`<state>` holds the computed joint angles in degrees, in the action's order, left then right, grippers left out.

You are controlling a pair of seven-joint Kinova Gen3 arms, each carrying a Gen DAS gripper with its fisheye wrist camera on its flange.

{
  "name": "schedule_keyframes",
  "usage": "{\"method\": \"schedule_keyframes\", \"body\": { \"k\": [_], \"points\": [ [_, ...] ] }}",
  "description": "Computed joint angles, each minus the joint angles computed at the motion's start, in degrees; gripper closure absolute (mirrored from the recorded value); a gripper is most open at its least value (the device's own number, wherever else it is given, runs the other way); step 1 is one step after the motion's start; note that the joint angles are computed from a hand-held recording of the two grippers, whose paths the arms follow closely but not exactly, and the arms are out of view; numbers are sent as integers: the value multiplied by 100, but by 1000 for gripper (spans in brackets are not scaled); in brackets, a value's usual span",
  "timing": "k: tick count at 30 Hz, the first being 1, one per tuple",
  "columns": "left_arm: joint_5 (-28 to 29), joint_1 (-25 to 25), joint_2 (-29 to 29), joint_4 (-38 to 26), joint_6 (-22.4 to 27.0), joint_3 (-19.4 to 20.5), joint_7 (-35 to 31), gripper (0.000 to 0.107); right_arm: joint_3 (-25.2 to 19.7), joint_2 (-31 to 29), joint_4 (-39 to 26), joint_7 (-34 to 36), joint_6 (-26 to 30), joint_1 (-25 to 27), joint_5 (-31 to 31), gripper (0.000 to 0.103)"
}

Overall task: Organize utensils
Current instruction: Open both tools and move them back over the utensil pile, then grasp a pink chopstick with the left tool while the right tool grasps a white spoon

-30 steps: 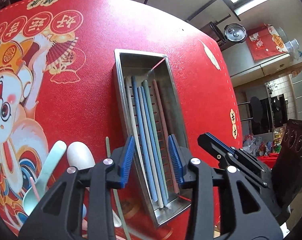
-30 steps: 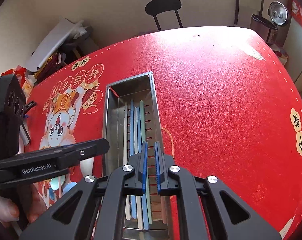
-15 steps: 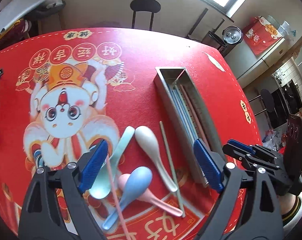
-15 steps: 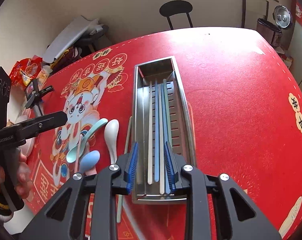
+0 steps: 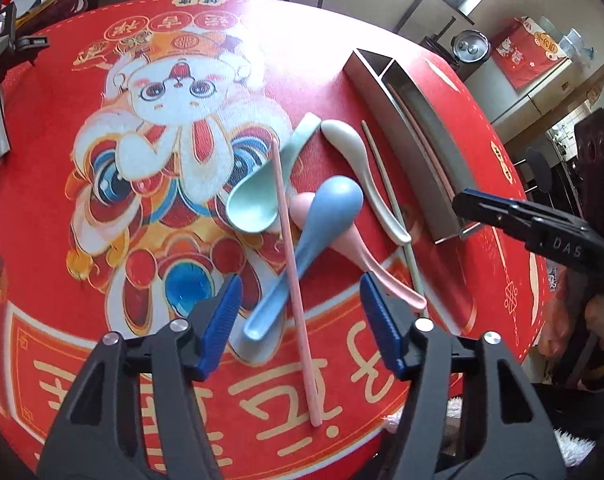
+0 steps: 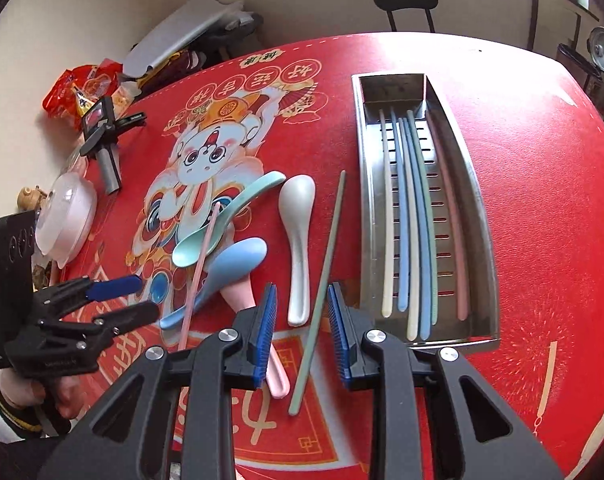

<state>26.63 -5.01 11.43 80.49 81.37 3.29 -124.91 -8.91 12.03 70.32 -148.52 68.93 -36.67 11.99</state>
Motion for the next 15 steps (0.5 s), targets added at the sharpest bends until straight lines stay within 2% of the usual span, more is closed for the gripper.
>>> {"method": "schedule_keyframes", "body": {
  "k": [2,7,11,15],
  "points": [
    [17,0,21,80,-19,4,-40,57,-19,119,-151,145,93,-11,-20,77],
    [78,9,163,55,-151,5,99,64,37,492,-640,651,389,24,-204,77],
    [112,-1,325,-53,-153,40,329,71,169,928,-1270,1034,774,76,-345,77],
    [325,-123,446,-68,-140,91,183,73,303,1441,-2048,1445,1258,105,-473,77]
  ]
}}
